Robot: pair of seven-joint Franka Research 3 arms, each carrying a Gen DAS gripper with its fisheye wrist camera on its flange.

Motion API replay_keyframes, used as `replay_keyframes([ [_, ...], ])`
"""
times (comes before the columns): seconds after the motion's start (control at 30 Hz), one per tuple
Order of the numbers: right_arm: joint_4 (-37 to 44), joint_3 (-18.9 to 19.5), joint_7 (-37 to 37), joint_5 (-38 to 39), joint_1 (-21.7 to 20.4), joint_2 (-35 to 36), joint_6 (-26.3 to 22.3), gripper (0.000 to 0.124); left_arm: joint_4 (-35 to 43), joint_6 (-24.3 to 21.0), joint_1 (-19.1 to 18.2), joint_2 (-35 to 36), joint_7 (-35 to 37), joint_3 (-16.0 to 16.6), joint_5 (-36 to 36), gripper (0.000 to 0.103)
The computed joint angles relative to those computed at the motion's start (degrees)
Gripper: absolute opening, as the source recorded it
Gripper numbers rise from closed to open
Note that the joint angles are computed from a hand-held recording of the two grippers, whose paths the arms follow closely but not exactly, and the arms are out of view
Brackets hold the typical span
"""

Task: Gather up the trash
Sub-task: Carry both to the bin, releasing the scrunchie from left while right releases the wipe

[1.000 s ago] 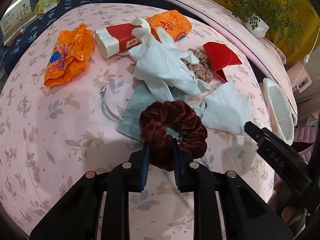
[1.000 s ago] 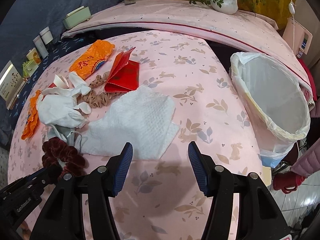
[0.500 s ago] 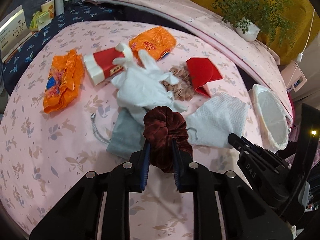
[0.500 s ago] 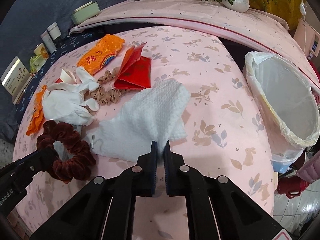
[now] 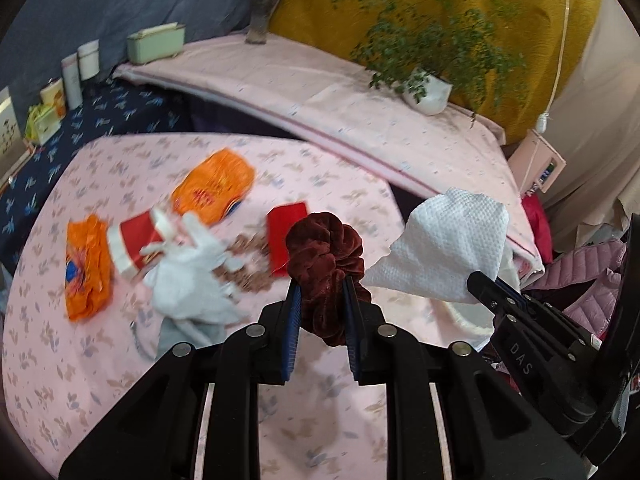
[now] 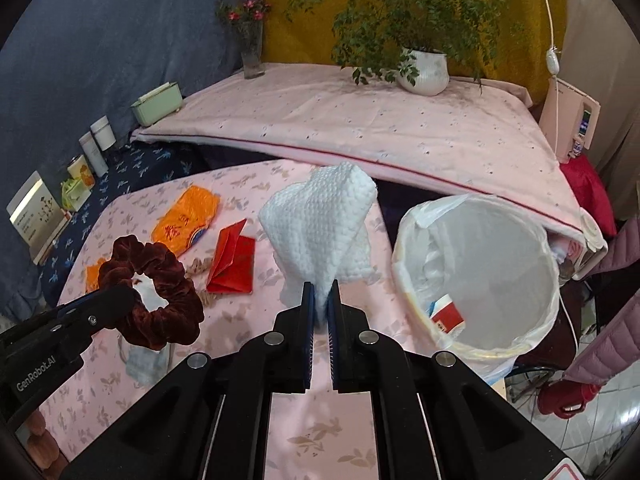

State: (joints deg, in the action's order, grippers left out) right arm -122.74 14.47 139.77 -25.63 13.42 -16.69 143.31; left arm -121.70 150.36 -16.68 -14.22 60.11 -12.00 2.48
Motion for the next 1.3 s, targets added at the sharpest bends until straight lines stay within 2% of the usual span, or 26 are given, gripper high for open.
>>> replay_keyframes([
  [0.53,-5.05,-2.13,-3.46,-1.19,-8.68,-8.4,-1.32,0.006,19.73,-2.22,-4.13,14.84,-0.27,-5.04,5.37,0.019],
  [0.97,-9.16,-3.54,-5.34,1.19,-14.5,-10.06,-0.19,0.006,36.81,-7.55,-9.16,29.83,3.65,-6.71,6.18,0.02],
  [1.1,-9.1,-3.81,-5.36,1.59,-15.35,-9.36,0.08,0.006,39.95,-7.85,-10.58,32.67,2.82,-6.18,6.38,0.03],
  [1.13,-9.04,-3.93,-5.41,1.71,-15.47,-9.15,0.19,0.006,40.56,-8.26,-11.12,33.07,1.73,-5.67,7.34,0.039],
  [1.17,-9.02,-4.07,-5.51,1.81,-15.56,-8.93,0.39,0.006,41.15,-8.47,-11.51,33.47,0.87,-5.36,8.05,0.043],
  [1.3,-8.84,-4.15,-5.75,1.83,-15.72,-8.32,0.78,0.006,41.54,-9.41,-11.84,33.7,-0.95,-4.62,9.78,0.044],
])
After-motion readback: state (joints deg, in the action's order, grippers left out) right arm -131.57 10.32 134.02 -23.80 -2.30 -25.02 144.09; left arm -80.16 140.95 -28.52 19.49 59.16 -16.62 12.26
